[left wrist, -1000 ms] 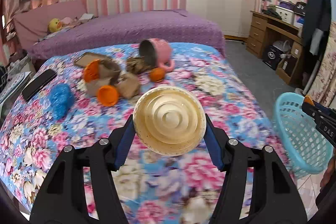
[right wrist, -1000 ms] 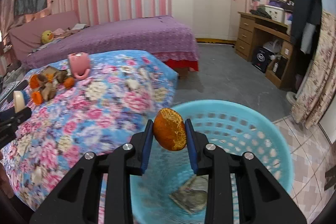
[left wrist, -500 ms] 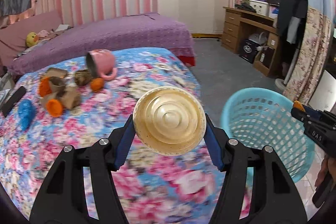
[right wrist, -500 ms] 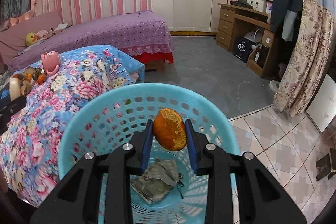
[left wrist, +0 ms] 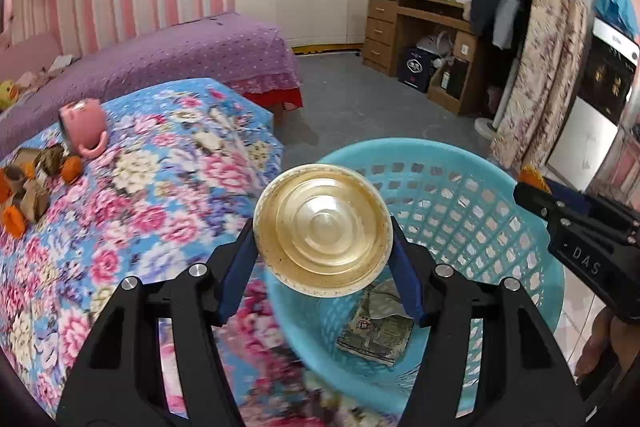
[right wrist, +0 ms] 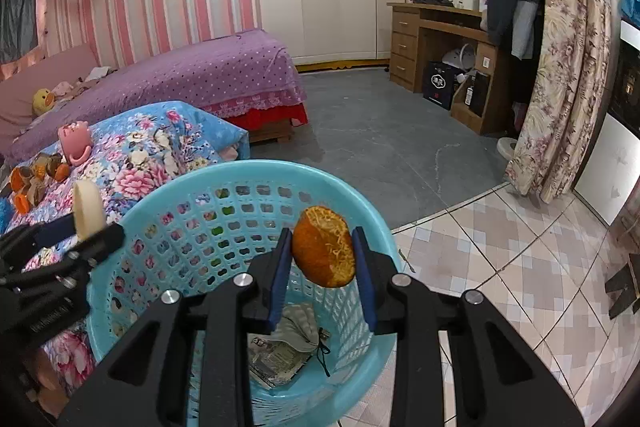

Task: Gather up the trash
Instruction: 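Carry the orange peel in the right tool over the basket while the left tool carries the lid, then open the left tool to drop the lid while the right tool drops the peel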

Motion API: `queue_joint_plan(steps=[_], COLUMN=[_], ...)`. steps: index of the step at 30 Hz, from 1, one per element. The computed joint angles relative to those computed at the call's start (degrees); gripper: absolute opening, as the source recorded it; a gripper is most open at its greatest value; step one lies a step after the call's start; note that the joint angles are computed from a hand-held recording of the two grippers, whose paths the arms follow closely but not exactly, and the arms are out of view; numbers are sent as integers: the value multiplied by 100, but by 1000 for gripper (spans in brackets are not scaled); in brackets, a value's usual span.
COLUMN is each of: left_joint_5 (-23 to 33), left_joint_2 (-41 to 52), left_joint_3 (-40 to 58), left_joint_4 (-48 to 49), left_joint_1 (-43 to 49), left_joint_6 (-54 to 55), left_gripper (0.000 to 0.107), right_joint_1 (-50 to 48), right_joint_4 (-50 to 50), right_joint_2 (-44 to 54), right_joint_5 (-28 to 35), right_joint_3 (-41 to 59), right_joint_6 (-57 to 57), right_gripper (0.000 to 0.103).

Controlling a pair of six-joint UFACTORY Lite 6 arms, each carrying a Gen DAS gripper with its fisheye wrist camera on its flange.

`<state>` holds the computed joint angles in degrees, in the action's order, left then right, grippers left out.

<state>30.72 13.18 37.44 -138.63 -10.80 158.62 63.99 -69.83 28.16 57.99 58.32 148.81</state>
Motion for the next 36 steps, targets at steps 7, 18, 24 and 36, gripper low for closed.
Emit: queue_joint_plan(steps=[7, 18, 24, 36], left_joint_5=[7, 55, 180, 596], left_joint_2=[-54, -4, -92, 136], left_joint_3=[6, 411, 457, 1007], left_joint_4=[-383, 1257, 1736, 3211], left_joint_1=[7, 1356, 2034, 3193], left_joint_6=[374, -731, -826, -1837], left_gripper=[90, 95, 97, 97], right_joint_1=[27, 35, -65, 35], right_joint_4=[-13, 6, 74, 528], right_joint_2=[-71, 282, 564, 1319], right_joint_5=[-7, 110, 128, 821], right_joint_3=[-131, 344, 783, 2228], right_joint_6=[109, -154, -395, -1326], right_gripper=[31, 31, 31, 86])
